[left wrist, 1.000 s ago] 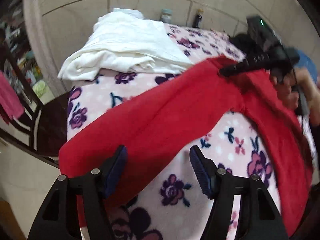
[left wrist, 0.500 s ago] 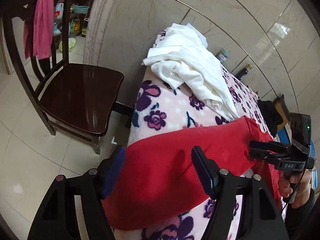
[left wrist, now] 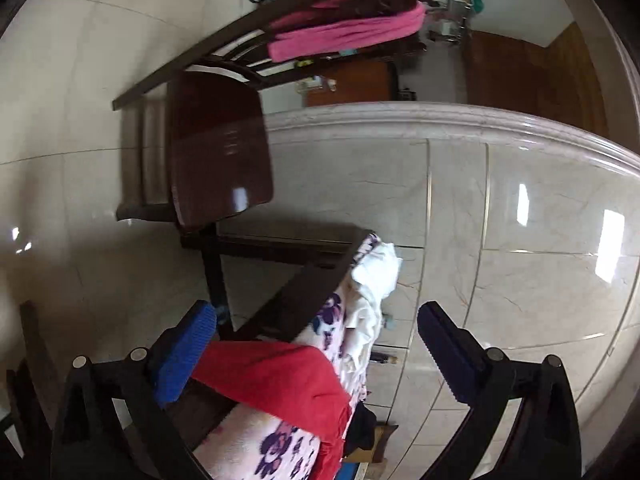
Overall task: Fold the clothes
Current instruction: 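Swing both tools away from the sweater and reposition above the bed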
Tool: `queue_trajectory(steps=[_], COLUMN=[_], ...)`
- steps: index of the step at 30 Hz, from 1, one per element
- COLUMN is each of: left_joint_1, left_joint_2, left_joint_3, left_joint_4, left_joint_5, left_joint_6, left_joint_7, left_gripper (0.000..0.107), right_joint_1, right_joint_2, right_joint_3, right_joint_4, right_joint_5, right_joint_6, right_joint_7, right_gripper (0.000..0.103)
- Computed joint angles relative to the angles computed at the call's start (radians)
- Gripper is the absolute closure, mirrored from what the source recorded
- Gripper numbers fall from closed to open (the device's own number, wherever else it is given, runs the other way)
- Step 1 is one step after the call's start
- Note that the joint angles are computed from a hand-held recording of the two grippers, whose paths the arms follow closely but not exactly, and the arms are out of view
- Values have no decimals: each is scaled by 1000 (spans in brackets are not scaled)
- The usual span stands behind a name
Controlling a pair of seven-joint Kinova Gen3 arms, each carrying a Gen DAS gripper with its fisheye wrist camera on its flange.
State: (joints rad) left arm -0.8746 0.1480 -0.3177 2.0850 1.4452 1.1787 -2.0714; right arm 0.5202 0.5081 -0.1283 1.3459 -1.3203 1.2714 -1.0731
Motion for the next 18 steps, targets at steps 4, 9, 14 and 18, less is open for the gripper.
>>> queue_trajectory(steps=[4, 9, 14, 18], left_joint_1=[16, 132, 286, 471], left_joint_2=[2, -62, -96, -98], left_joint_3=[22, 77, 156, 181], left_joint_4=[-33, -136, -252, -348], left_joint_5=[-50, -210, -368, -530], left_joint_6=[67, 32, 11, -49], left_joint_7=[26, 138, 176, 233], left_gripper=[5, 5, 5, 5], right_joint_1=[174, 249, 313, 370], right_joint_2=[33, 33, 78, 202], right_joint_3=[59, 117, 112, 78], right_joint_4=[96, 85, 3, -58], right_joint_5=[-66, -26, 25, 26], right_joint_6=[40, 33, 15, 89], right_joint_7=[-59, -100, -118, -243], right_gripper=[0, 0, 0, 0])
